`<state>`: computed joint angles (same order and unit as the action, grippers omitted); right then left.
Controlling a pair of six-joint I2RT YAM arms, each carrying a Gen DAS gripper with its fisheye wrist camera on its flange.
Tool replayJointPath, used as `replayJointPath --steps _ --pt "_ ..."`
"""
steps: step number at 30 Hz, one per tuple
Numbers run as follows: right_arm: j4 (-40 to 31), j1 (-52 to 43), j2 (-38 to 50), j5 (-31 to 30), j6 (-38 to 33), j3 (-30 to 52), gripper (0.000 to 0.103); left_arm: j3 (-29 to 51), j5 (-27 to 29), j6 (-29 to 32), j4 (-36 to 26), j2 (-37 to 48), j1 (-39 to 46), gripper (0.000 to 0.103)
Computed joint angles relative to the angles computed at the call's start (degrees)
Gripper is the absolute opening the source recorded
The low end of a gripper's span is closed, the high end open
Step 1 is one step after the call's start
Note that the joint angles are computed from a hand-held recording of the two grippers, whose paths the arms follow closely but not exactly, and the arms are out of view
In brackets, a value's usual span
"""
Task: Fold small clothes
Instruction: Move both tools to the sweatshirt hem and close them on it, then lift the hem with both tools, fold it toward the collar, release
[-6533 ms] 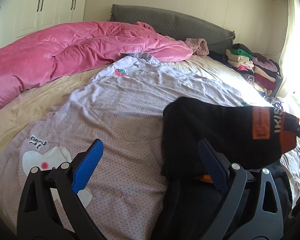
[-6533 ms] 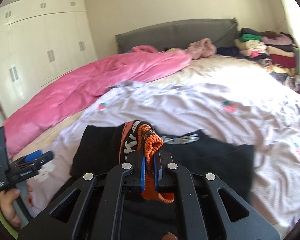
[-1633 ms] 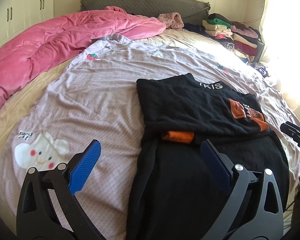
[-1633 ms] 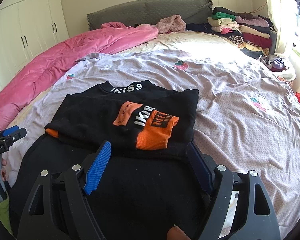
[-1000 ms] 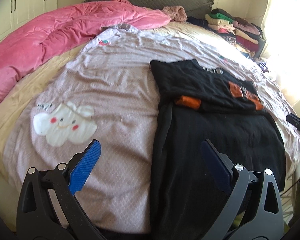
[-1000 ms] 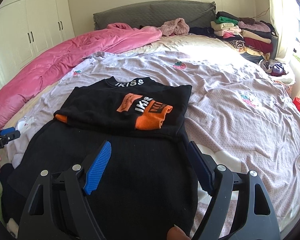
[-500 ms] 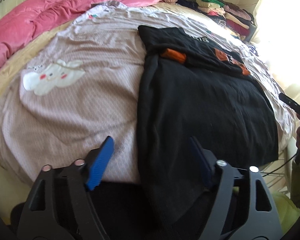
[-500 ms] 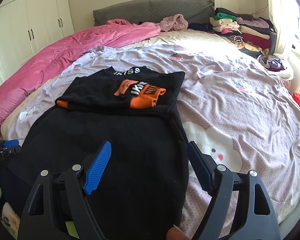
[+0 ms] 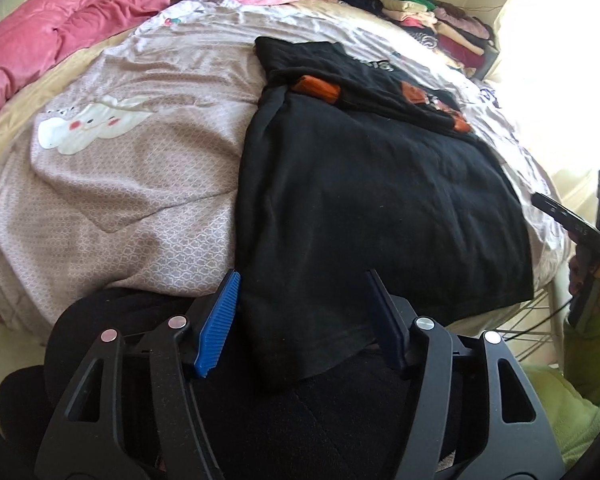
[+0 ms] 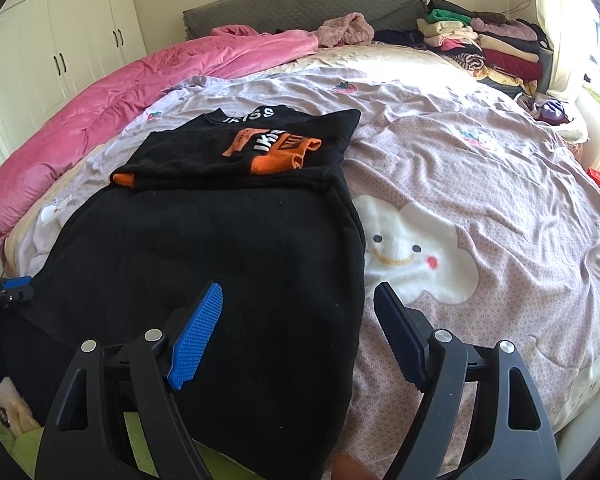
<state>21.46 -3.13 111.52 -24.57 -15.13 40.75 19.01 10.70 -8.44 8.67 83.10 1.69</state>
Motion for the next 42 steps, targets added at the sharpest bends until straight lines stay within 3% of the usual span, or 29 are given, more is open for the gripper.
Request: replayJointPath --steps 7,16,18,19,20,24,27,29,31,32,42 --pt "-2.63 -1.45 -0.71 -0.27 -5.15 -1.9 0.077 3.61 -1.43 -0.61 -0.41 5.11 0.1 0.055" --pt "-6.43 -5.64 1.25 -2.79 -10.17 -4.01 0.077 3.91 -2.13 -1.98 3.49 8.21 -0.21 0.054" --pt "-7.95 -6.4 1.79 -3.85 -11.1 -3.71 0.071 3.52 -1.89 -2.26 3.57 7.62 0.07 0.039" --pt "-8.16 -6.49 1.96 -3.83 -11.63 -3.83 0.066 3.36 -1.23 -2.45 3.66 7.4 0.41 0.025" --pt "-8.09 -6.4 2.11 -3.6 -11.86 -3.88 0.061 3.1 -0.29 -2.58 3.85 7.17 0.9 0.018" --pt "-7.86 -5.92 3.74 -3.05 -11.8 -3.45 0.053 2.71 0.54 -2.81 4.17 7.26 1.4 0.018" --pt "-7.59 -5.32 5.4 -2.78 -11.62 -2.72 0.041 2.92 -0.34 -3.11 4.31 7.76 0.76 0.018" --pt "-6.24 -4.86 6.12 -2.17 -11.4 -2.94 0.026 2.9 -0.72 -3.26 5.03 8.22 0.41 0.017" --pt "-7.22 -5.53 6.09 -3.95 -11.66 -2.46 0.014 2.57 -0.98 -3.77 5.69 8.07 0.53 0.004" --pt "-7.64 -5.96 5.84 -4.56 -11.78 -2.28 0.009 2.34 -0.36 -3.98 5.94 7.7 0.96 0.004" --pt "-10.15 -9.23 -1.83 -14.96 -9.54 -0.23 0.008 5.01 3.44 -2.57 0.19 -4.47 4.32 0.004"
